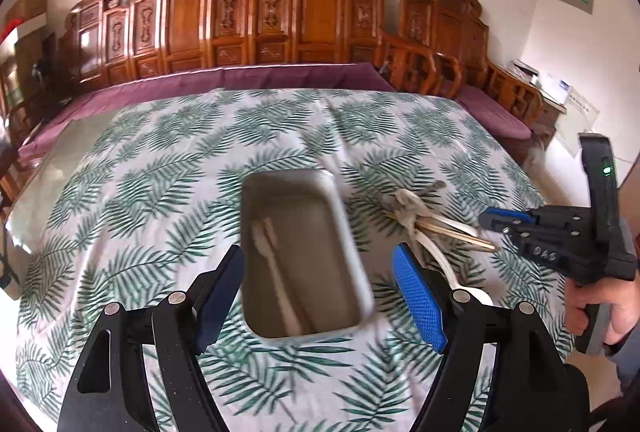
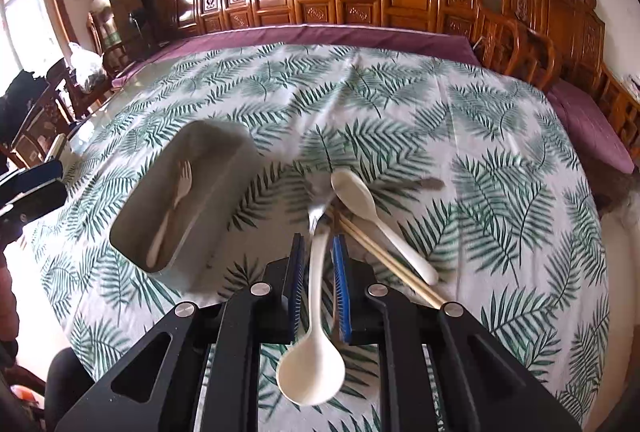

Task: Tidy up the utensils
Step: 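Grasp the large white plastic spoon by its handle with the right gripper, then grasp the metal fork with the left gripper while the right gripper holds the white spoon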

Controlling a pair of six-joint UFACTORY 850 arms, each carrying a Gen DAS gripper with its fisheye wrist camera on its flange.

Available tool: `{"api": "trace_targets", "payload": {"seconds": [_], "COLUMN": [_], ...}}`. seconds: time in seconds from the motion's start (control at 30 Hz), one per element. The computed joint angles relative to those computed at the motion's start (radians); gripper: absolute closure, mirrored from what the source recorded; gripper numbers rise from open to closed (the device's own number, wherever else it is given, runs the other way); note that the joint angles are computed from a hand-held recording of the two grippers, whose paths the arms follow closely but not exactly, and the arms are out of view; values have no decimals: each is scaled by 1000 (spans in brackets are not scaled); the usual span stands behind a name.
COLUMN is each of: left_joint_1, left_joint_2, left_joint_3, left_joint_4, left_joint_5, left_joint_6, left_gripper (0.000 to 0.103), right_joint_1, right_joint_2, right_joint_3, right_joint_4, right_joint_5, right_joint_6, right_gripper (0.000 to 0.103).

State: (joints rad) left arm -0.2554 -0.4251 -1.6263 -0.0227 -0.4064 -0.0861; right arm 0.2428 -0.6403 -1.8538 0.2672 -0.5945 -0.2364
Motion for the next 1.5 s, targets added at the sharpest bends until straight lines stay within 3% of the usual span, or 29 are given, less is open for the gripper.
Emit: {"api": "trace_targets", "payload": {"seconds": [0.23, 0.97, 1.0, 1.07, 1.5], "left_joint_1": [-31, -33, -34, -37, -96], "left_joint_2": [-32, -8, -7, -10, -105], "left_joint_3": [-30, 24, 25, 22, -92], "left_joint_4": [-17, 3, 4, 12, 41], "left_joint_5": [-12, -21, -22, -26, -94], "left_joint_6": [20, -7, -7, -13, -20], "left_gripper": [30, 30, 30, 30, 31], "right_joint_1": [2, 30, 30, 30, -42], "right_joint_2": [-42, -200, -199, -196, -20], "right_joint_3": [-7, -172, -171, -167, 53], "right_joint_4": [12, -91, -86, -88, 100], "right_joint_5": [-38, -185, -184, -182, -87], "right_joint_6": [-39, 40, 36, 30, -105], "right_gripper": [81, 81, 81, 92, 93]}}
